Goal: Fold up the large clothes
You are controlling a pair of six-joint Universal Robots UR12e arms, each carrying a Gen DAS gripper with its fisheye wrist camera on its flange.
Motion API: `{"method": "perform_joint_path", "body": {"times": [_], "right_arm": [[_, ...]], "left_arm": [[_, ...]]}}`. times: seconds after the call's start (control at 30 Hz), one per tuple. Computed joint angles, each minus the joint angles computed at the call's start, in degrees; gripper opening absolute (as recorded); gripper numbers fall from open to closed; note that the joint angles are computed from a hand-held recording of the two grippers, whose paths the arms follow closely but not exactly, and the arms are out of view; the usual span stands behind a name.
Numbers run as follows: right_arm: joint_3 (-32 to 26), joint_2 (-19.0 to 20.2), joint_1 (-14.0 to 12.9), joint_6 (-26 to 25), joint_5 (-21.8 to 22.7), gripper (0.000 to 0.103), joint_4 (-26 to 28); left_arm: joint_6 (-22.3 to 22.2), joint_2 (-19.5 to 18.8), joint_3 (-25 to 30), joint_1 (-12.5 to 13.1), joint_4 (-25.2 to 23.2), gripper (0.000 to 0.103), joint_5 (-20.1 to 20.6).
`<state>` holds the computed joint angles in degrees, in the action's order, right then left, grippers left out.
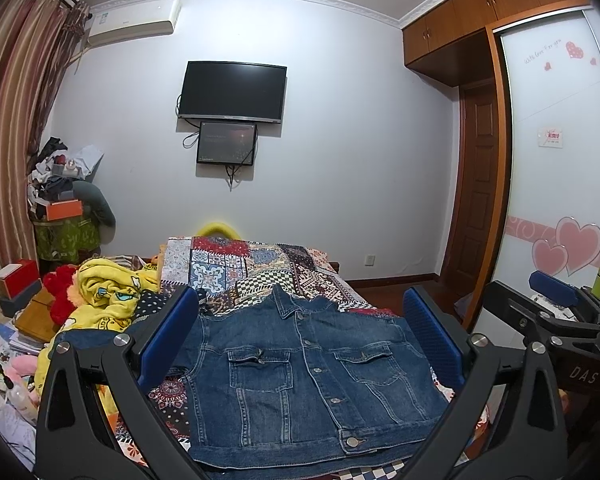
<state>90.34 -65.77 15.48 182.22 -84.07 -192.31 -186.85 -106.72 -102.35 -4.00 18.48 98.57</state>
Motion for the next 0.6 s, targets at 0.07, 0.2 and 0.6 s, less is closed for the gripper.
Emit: {"method": "perform_joint_path", "body": {"times": [0.07,0.2,0.6], "right_arm": [[0.0,0.1,-0.1,0.0,0.1,0.103,0.0],[-0.2,0.3,0.0,-0.1,0.0,0.103,0.0],[-5.1,3.4,0.3,-0.8,0.1,0.103,5.9]], "left_arm": [[0.0,0.0,0.0,0.0,0.1,0.103,0.0],[0.0,-0.1,0.0,0.0,0.2,0.103,0.0],[-1.6,-2.4,3.1,2.1,-2.8,0.103,1.0]]}}
